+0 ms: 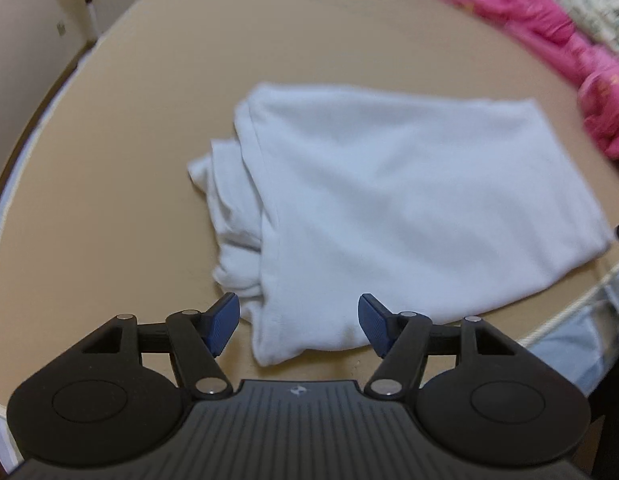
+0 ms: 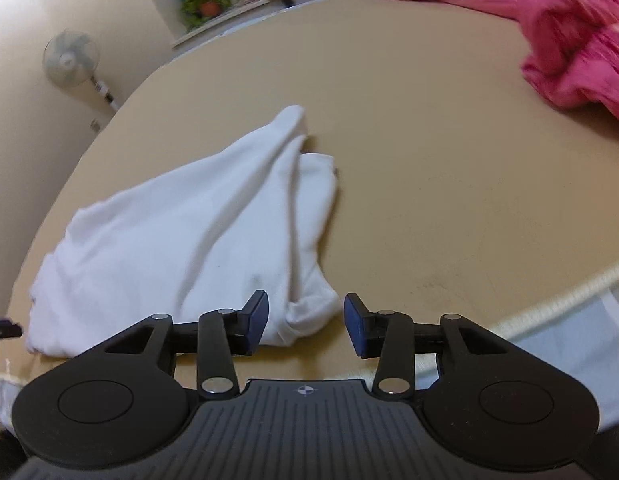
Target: Fold small clothes
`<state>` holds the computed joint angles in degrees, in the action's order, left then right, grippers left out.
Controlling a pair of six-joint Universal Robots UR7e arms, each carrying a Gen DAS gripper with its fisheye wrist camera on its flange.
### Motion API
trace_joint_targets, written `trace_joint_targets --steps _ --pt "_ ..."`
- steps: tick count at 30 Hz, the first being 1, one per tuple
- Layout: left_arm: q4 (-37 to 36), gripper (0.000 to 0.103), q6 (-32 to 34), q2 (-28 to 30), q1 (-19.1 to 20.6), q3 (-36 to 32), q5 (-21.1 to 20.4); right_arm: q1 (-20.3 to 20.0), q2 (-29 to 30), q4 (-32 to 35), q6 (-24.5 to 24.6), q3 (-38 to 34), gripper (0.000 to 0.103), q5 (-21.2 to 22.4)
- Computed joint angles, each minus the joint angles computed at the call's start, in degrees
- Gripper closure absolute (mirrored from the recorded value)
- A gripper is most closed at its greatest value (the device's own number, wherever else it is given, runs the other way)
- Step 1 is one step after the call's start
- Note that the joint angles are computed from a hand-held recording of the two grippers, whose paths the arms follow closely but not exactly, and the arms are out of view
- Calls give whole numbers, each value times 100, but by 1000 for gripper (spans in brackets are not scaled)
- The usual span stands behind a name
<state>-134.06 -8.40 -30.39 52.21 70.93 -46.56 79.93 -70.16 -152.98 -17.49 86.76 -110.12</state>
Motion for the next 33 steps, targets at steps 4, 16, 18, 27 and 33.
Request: trace_joint_targets --steps 4,16,18,27,33 --pt "1172 97 -826 357 86 -570 374 94 350 256 -684 -302 63 -152" --pt "999 98 -988 200 13 -208 899 -212 97 662 178 -294 103 -1176" --pt "887 95 -942 180 -23 -164 881 -320 -120 247 663 -37 103 -650" --pt "1341 88 -1537 150 -37 -307 892 -45 442 233 -102 -568 49 225" --pt "1058 99 -1331 35 -133 2 1006 155 309 313 -328 -480 100 1"
